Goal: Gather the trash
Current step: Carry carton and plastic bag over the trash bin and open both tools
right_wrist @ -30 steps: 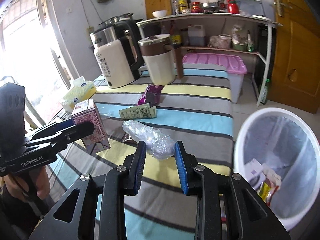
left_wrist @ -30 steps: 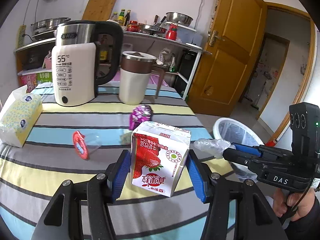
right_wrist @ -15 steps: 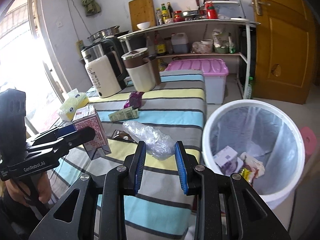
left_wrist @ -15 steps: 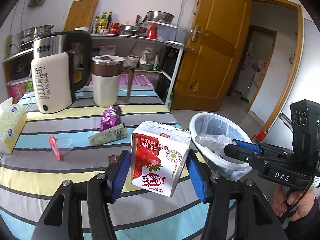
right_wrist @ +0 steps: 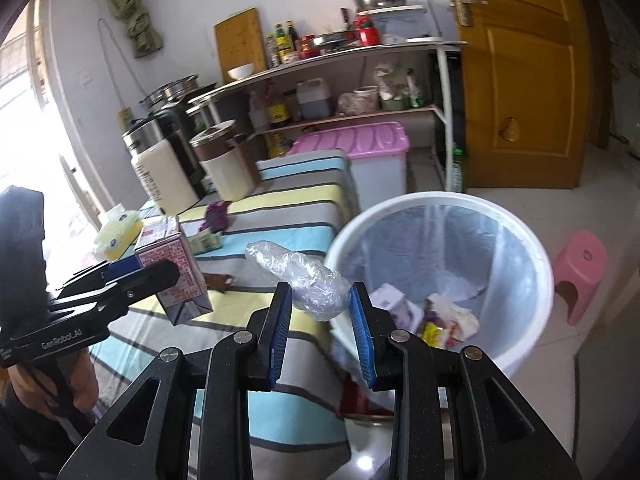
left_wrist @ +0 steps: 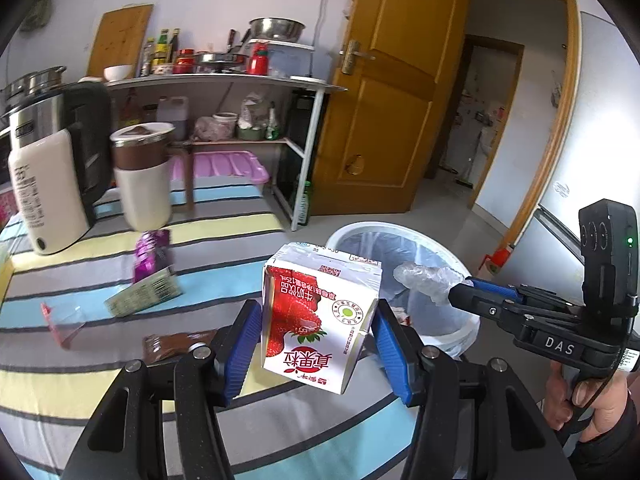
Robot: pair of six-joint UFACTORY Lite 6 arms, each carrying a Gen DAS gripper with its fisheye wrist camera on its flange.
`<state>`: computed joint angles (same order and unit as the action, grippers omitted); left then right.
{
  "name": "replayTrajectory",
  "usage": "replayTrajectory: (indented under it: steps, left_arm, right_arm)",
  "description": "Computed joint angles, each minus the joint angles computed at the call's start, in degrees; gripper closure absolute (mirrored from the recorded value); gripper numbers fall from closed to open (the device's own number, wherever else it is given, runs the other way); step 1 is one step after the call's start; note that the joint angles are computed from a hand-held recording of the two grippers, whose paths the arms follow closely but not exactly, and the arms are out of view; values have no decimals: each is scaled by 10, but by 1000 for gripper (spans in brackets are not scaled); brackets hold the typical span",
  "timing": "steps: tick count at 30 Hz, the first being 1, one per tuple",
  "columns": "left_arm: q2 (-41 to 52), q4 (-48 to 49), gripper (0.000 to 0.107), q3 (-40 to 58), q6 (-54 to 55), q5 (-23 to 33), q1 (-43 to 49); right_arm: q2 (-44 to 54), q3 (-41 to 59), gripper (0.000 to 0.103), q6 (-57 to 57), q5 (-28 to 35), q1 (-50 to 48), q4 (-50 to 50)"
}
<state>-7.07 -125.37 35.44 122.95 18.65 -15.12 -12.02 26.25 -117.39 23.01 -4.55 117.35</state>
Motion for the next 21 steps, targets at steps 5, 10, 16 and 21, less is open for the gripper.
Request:
replayTrajectory:
  steps: [5, 10, 16, 21]
  left_arm:
    - [39, -46, 50, 35, 34, -11, -41]
    - [88, -78, 50, 77, 58, -14, -70]
    - [159, -90, 50, 139, 65, -13, -99]
    - [228, -88, 50, 203, 64, -14, -124]
  right_arm:
    - [4, -2, 72, 12, 15, -54, -28]
    - [22, 2, 72, 9, 27, -91, -37]
    - [53, 11, 72, -24, 27, -117, -17]
    - [90, 22, 72, -69, 17, -130, 23]
